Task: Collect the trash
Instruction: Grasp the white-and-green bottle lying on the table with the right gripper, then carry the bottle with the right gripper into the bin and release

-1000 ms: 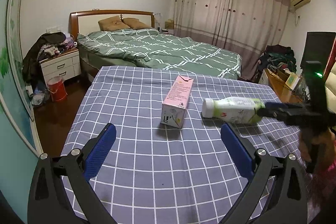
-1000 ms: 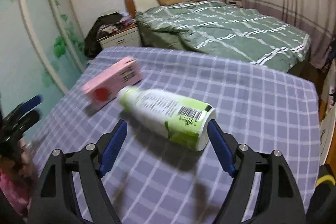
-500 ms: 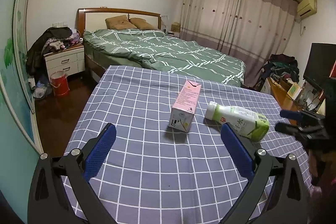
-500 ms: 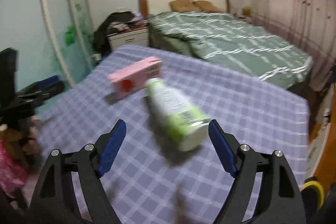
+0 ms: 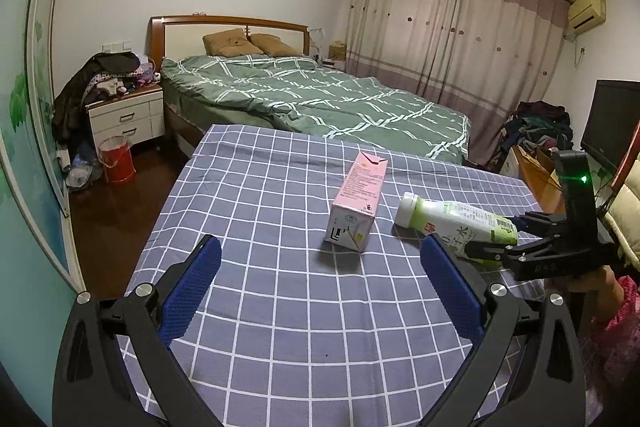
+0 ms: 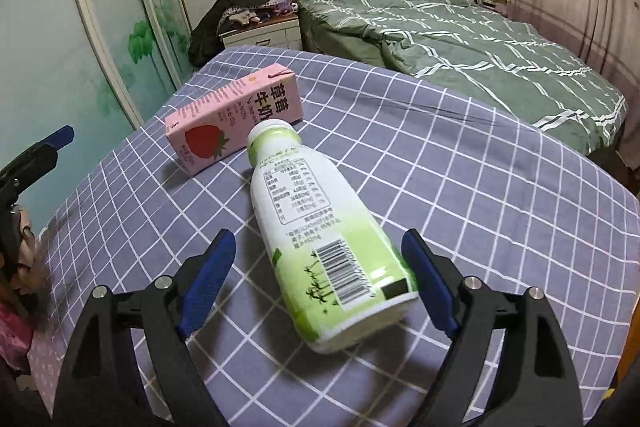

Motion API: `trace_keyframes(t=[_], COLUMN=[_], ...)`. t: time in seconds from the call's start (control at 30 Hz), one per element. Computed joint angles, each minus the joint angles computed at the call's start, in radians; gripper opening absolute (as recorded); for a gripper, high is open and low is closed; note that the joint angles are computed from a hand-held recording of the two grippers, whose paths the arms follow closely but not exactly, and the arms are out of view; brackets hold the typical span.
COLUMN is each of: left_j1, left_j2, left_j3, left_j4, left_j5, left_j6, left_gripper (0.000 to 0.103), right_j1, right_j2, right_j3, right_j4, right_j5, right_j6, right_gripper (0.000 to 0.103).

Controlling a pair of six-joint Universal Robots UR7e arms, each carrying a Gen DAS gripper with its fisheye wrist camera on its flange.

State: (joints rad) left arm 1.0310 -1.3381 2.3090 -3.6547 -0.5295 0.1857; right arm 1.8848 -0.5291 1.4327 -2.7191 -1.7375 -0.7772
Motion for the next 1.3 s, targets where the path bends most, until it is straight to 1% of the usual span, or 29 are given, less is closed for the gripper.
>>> trace_keyframes(t=[0.03, 0.1, 0.13, 0.17, 0.3, 0.4, 0.47, 0.6, 0.67, 0.83, 0.9, 1.13, 1.23, 1.3], left_j1=[0.002, 0.002, 0.002, 0.001, -0.003, -0.003, -0.006, -0.009, -0.009, -0.01, -0.012, -0.014, -0.014, -0.016], left_j2=[-0.001, -0.003, -0.004, -0.003, 0.001, -0.001, 0.001, 0.003, 0.002, 0.002, 0.001, -0.001, -0.001, 0.0], left_j3=[0.0, 0.001, 0.002, 0.003, 0.005, 0.006, 0.008, 0.008, 0.008, 0.009, 0.01, 0.012, 0.012, 0.012], left_j4=[0.003, 0.006, 0.005, 0.002, -0.012, -0.008, -0.009, -0.013, -0.011, -0.011, -0.01, -0.011, -0.008, -0.011], left_j5=[-0.003, -0.006, -0.007, -0.006, 0.0, 0.0, 0.003, 0.005, 0.006, 0.005, 0.005, 0.005, 0.004, 0.007], left_j6=[-0.004, -0.008, -0.007, -0.005, 0.005, -0.001, -0.001, 0.005, 0.002, 0.003, 0.005, 0.009, 0.006, 0.009], left_gripper=[0.098, 0.098, 0.098, 0.098, 0.098, 0.098, 0.098, 0.098, 0.098, 0.098, 0.098, 0.098, 0.098, 0.098], right_j1=[0.001, 0.002, 0.002, 0.0, -0.011, -0.021, -0.022, -0.029, -0.031, -0.036, -0.037, -0.073, -0.095, -0.106], right_j2=[-0.001, -0.007, -0.014, -0.02, -0.064, -0.127, -0.163, -0.245, -0.288, -0.385, -0.413, -0.509, -0.547, -0.558], right_j3=[0.007, 0.024, 0.035, 0.041, 0.102, 0.17, 0.212, 0.291, 0.342, 0.442, 0.473, 0.566, 0.597, 0.601], right_j4=[-0.007, -0.025, -0.028, -0.025, -0.079, -0.122, -0.16, -0.216, -0.262, -0.327, -0.347, -0.398, -0.444, -0.478], right_j5=[-0.006, -0.021, -0.033, -0.034, -0.006, 0.034, 0.046, 0.083, 0.1, 0.123, 0.115, 0.141, 0.16, 0.159], right_j6=[-0.01, -0.019, -0.011, 0.0, 0.02, 0.044, 0.061, 0.1, 0.109, 0.139, 0.156, 0.195, 0.214, 0.223], right_gripper=[0.078, 0.07, 0.058, 0.055, 0.054, 0.052, 0.05, 0.049, 0.049, 0.049, 0.049, 0.049, 0.049, 0.049])
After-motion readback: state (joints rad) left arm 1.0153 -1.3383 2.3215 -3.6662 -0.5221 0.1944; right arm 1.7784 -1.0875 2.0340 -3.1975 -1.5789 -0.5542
